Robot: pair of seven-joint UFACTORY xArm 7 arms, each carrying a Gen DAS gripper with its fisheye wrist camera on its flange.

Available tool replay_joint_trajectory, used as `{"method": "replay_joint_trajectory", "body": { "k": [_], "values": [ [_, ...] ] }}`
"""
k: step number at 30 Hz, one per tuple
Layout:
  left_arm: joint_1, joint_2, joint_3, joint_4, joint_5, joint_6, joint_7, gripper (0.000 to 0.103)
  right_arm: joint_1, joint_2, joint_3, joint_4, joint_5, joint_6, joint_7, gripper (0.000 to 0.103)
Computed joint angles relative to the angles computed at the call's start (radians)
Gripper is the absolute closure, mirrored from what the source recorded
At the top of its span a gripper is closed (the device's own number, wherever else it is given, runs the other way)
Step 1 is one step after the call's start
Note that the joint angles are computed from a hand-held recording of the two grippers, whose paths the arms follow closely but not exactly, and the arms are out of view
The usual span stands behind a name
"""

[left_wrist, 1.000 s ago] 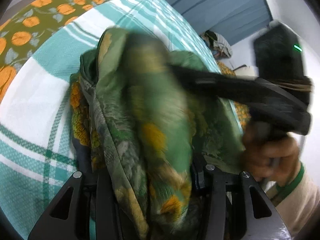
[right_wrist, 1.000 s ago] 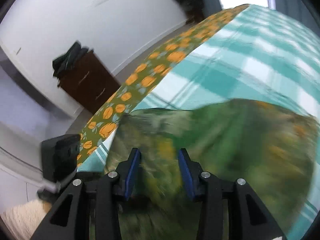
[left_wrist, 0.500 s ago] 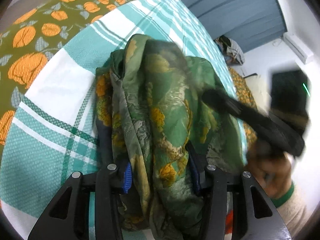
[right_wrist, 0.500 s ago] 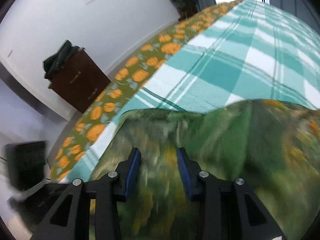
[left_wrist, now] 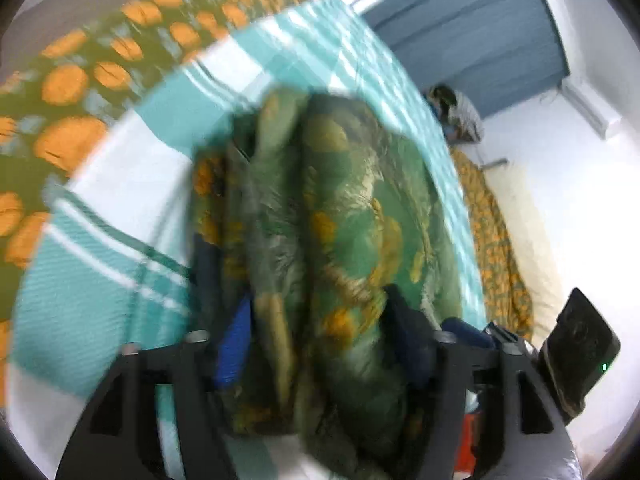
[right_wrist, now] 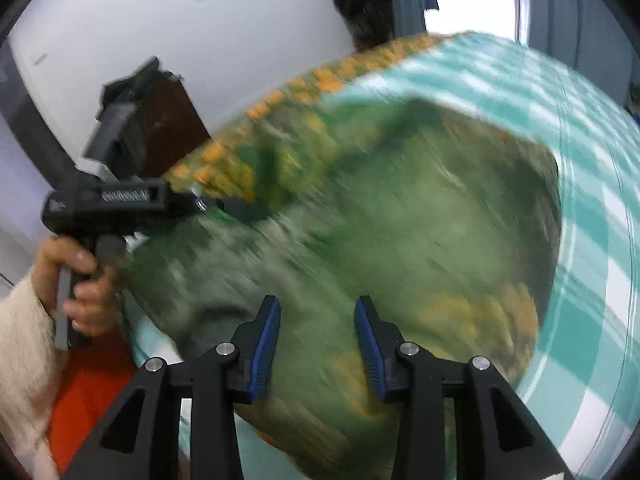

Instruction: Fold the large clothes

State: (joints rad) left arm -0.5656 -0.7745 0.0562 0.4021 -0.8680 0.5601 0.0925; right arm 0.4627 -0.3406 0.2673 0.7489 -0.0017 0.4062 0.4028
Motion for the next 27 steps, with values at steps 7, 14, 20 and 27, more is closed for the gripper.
{"method": "replay_joint_trajectory", "body": {
  "k": [7,14,20,27],
  "values": [
    [-0.025,-0.073,0.164,-0.116,-0.121,-0.045,0.036,0.013,0.001,0.223,0.049,0.167,-0.111,-0.011,0.029,0.061],
    [-0.118,0.116,0.217,-0.030,-0.309,0.004,0.307,0.005,0.034,0.281,0.049,0.192,-0.434,0.019,0.283,0.061],
    [-0.036,0.242,0.044,0.059,-0.170,0.036,0.239,0.000,0.054,0.275,0.052,0.194,-0.511,0.049,0.368,0.061],
    [0.048,0.293,0.002,0.108,-0.198,0.118,0.284,0.004,0.034,-0.128,0.023,-0.110,-0.236,-0.050,0.388,0.020]
  ]
}}
